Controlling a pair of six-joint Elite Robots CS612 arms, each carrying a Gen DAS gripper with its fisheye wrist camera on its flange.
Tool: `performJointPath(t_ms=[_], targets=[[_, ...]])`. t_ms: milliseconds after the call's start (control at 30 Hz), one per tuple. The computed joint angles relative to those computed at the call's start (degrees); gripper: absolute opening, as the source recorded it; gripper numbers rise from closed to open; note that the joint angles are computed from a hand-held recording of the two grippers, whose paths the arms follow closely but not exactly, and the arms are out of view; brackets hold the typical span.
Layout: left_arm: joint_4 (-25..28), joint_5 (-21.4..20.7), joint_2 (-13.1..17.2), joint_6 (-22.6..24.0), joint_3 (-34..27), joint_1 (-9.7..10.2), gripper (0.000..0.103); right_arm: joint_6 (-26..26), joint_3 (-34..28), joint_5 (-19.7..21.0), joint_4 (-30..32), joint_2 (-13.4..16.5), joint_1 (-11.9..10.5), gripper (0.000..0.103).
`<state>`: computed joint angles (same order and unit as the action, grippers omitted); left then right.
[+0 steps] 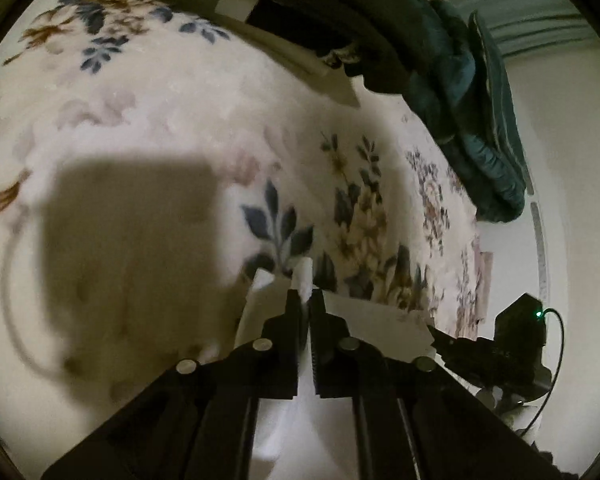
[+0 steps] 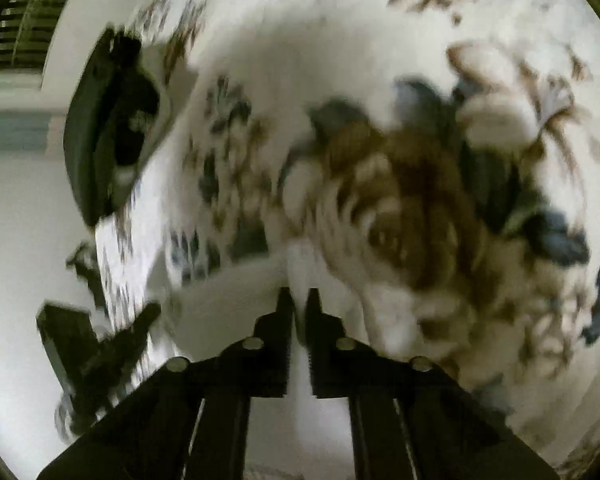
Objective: Fold small clothes
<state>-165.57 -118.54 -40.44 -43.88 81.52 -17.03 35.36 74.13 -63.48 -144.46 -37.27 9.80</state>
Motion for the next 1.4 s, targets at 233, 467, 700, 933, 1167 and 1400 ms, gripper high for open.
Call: performJointPath(t_ms=[233,467,700,933,1167,1400], targets=[[-0.9,-1.3,1.5,-4.3,-0.3,1.53,0.002,5.6,-0.4,-2.3,-0.7,0.7,0.1,0.003],[-5.3,-6.2,1.8,-10.4,0.4,2.71,0.038,3.4,-1.5,0.8,1.3,1.0,-0.2,0.042],[-4.0,-2.1,1.6,-5.3,-0.6,1.49,0.001,4.2,-1.7,-2.7,-1.0,1.0,0.1,0.004],[-3.5,-5.1,2.8,-7.2,-1.6,2.58,0.003,5.2,-3.9,-0.7,4.6,2.9,-0.4,0.005],[-6.1,-7.7,-3.8,-6.8,8.3,2.49,0.054,0.3,3.6,5.6,7.1,-2.5,-2.1,0.056],[-6.3,-8.9,-6.9,-6.0,15.2,-0.33,0.05,-8.6,11.4,10.3,14.0,-5.8,-1.7,0.056]])
